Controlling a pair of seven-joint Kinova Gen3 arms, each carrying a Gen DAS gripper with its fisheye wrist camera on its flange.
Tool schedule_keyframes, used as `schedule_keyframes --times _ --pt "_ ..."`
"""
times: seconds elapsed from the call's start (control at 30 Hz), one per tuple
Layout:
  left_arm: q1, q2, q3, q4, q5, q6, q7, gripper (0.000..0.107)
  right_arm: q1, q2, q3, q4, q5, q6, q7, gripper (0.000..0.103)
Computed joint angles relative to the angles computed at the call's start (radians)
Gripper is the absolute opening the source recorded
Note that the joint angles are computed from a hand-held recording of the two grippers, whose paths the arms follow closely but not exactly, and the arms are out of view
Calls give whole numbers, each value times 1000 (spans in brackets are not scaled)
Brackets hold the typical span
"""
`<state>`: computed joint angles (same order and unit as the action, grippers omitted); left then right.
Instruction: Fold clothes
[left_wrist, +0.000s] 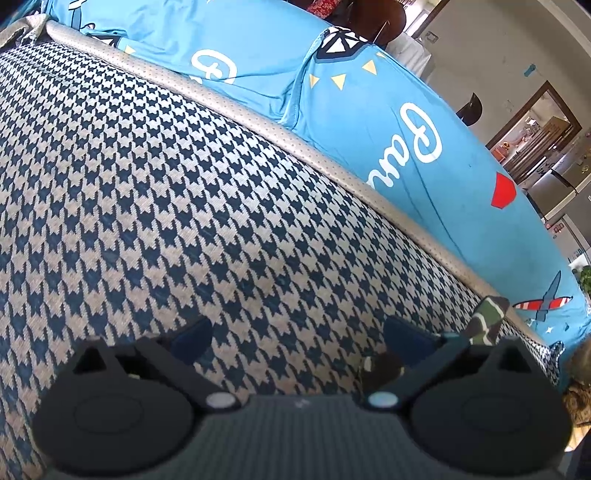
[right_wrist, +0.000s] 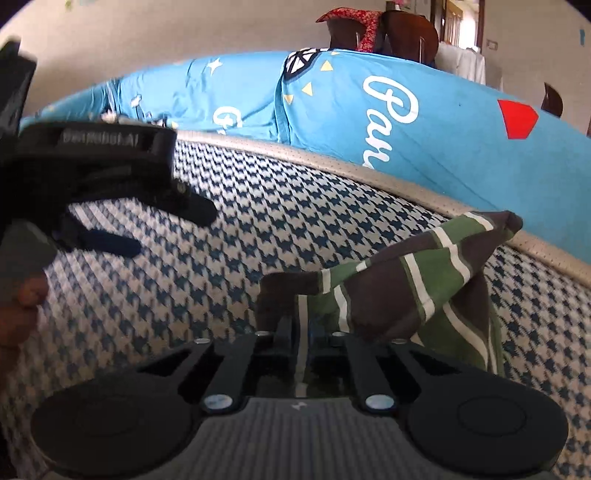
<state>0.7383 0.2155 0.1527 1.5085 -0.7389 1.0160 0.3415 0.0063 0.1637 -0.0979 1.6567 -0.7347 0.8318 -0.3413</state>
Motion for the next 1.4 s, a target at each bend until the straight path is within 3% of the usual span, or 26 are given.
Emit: schedule_keyframes --times 0.13,0.33,0.5,0.63,0.73,0.97,1.2,1.4 --pt "-2 7 -1 -6 3 -5 -7 103 -4 -17 -1 19 3 -23 19 12" --pt "0 6 -6 -6 5 -7 -6 103 7 -21 6 25 -31 -10 80 24" --pt "-3 0 -4 2 7 -12 -8 103 -4 -40 3 67 -40 -69 152 25" --pt "-5 3 -3 -1 10 -13 -10 103 -6 -24 8 68 -46 -68 146 22" --pt "-5 6 -4 -3 12 -15 -12 103 -8 -9 9 57 -38 -66 107 4" --pt "3 3 -8 -2 6 -8 4 103 25 6 -2 39 -88 -26 92 3" --pt "12 -9 1 -3 -38 56 37 103 68 27 -6 24 -251 133 153 3" --pt "-5 -24 10 13 -45 43 40 103 34 6 -4 59 -246 151 186 3"
